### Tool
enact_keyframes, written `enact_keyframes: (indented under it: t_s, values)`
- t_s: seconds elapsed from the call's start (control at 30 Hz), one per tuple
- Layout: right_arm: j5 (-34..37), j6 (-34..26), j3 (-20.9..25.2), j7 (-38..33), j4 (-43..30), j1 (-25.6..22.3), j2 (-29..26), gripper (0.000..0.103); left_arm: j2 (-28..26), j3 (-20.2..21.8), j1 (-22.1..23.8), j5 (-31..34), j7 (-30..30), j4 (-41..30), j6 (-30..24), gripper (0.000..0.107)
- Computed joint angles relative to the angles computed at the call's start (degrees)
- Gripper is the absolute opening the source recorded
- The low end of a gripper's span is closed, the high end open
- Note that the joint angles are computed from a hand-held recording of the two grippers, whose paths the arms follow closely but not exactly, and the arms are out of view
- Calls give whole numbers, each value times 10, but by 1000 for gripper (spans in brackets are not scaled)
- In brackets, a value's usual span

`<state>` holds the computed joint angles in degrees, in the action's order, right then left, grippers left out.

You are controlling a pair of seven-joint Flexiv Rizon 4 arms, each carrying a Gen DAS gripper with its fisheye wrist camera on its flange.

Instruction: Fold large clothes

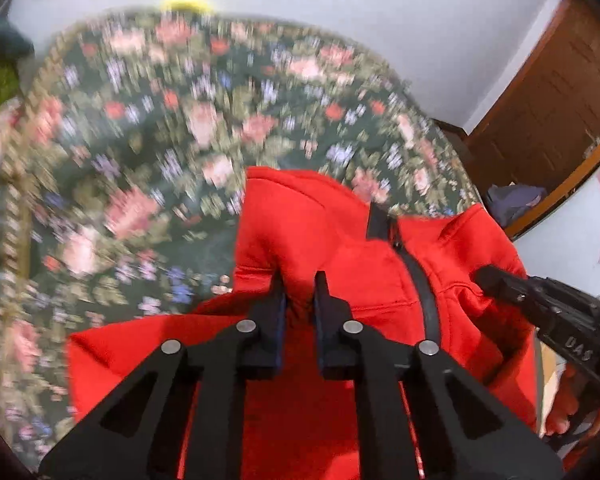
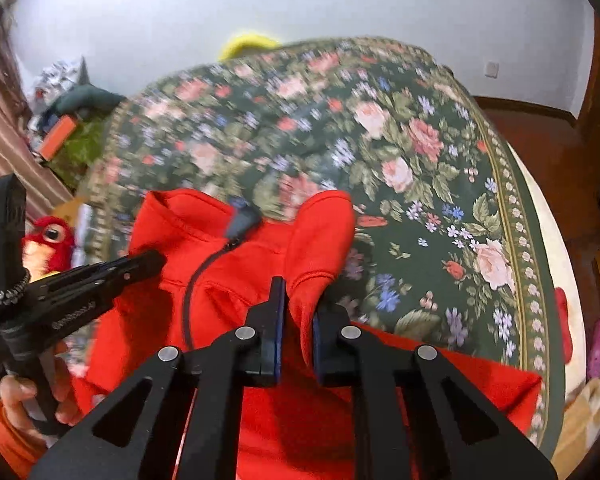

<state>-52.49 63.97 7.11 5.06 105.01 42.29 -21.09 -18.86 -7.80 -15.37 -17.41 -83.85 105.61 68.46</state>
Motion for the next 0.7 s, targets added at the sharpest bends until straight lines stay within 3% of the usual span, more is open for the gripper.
enact_keyframes:
  t_s: [0.13,0.37,0.5,0.7]
  values:
    - [-46,-24,5,31,13,14,37,10,72,1,-4,3,20,48,19,9]
    - [-76,-68,63,60,59,21,96,10,211,6,-37,-87,120,168,27,9]
    - [-64,-96,94,71,81,34,113,10,277,13,-64,-37,97,229,21,9]
    - [-38,-84,120,103,123,46,124,10,330,23,-100,-21,69,309,0,10]
